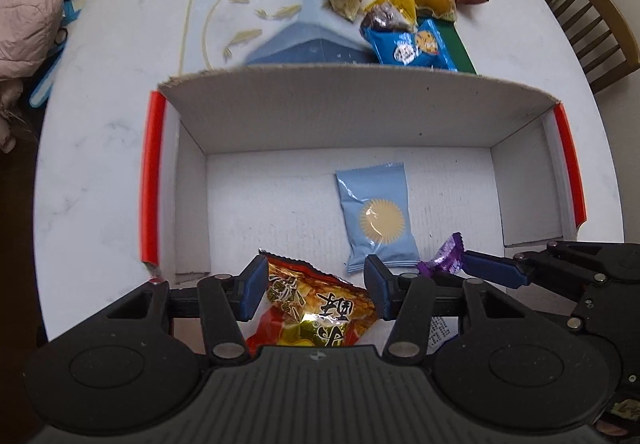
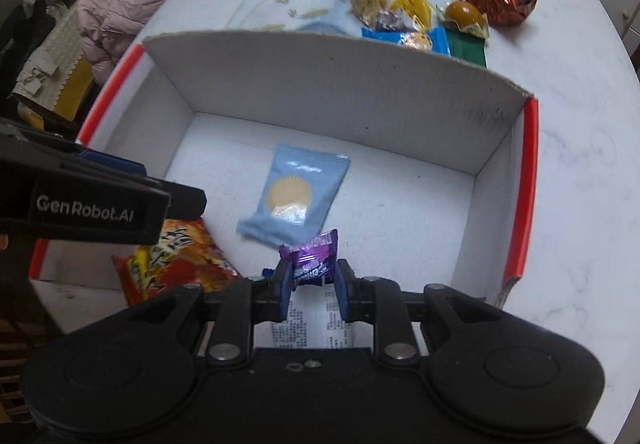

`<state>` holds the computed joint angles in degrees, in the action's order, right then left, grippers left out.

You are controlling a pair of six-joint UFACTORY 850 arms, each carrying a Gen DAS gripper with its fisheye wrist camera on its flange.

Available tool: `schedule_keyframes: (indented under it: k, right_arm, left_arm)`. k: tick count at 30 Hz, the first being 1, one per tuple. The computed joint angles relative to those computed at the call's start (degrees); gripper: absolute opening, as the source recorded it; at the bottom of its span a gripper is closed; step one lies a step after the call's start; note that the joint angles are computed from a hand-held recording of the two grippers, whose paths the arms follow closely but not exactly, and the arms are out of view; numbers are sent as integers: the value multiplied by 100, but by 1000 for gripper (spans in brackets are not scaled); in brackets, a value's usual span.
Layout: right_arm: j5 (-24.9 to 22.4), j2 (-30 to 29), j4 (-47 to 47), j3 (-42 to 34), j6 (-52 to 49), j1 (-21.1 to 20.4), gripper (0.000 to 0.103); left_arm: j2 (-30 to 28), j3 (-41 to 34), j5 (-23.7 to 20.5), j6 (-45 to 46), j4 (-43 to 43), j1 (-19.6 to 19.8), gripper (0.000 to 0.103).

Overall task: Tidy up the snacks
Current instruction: 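Lower both packets into the white box and open both grippers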

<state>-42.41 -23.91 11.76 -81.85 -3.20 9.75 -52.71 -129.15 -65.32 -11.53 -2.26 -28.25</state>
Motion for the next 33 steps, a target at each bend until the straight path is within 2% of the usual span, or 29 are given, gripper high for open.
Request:
schedule_keyframes:
  k: [10,16,25,33]
  right_arm:
    - [26,-33,76,50,69,-36,26]
    - [70,130,341,160,-179,-62,28]
    - [158,548,694,312,-482,-94,29]
    - [318,960,887,378,-624,-129,34]
  left_arm:
    - [11,148,39,81,-176,4,52]
    - [236,426,205,186,-301,51,52]
    - [903,1117,733,467,-496,92,53]
    - [1514,1632,1317,654,-647,140,56]
